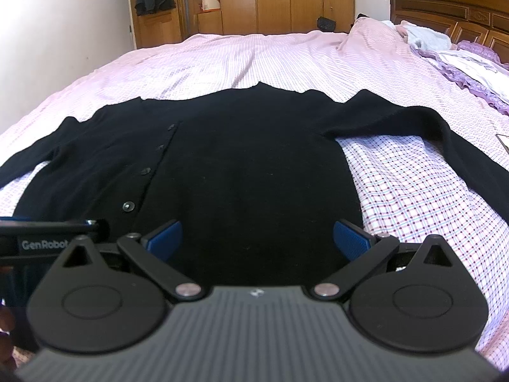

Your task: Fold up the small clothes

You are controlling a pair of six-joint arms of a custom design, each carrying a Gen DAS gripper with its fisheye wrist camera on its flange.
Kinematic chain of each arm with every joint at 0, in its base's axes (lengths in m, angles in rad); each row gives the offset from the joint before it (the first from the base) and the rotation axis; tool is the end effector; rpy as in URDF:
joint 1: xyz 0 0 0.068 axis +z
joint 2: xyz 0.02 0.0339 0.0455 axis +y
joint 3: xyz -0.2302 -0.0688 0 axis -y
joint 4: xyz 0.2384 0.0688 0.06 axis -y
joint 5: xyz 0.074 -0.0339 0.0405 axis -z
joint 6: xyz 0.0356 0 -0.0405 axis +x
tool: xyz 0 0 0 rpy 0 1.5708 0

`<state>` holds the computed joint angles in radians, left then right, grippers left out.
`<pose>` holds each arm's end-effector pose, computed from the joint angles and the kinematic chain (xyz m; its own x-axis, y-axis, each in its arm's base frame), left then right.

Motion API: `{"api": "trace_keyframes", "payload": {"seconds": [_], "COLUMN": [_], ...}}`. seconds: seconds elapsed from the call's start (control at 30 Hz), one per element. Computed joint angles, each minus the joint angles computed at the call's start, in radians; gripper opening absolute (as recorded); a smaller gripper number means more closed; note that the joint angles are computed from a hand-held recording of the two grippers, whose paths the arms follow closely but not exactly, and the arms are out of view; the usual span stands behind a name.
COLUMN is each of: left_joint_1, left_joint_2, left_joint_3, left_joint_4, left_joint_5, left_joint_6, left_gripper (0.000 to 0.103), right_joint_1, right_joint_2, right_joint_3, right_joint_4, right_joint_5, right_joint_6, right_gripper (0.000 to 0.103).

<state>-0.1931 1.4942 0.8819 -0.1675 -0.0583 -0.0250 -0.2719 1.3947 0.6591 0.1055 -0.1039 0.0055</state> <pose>0.3045 -0.0574 0.1781 -0.6936 0.1102 -0.7119 0.1336 0.9908 0.0232 0.2756 -0.0730 0.1602 -0.5665 0.1636 -0.8076 0.1895 0.9797 0.0656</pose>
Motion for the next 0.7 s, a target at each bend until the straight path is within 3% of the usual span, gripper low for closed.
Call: {"api": "trace_keyframes", "payload": {"seconds": [0.7], "left_joint_1": [0.003], "left_joint_2": [0.004], "left_joint_3": [0.007], "left_joint_4": [-0.009], "left_joint_5": [0.007], "left_joint_6": [0.0], "left_gripper": [0.103], "right_joint_1": [0.002], "right_joint_2": [-0.005], "right_joint_3": [0.006], "right_joint_4": [-0.014], "right_joint_5": [-0.004], "right_joint_6": [-0.002], "right_gripper": [0.103]}}
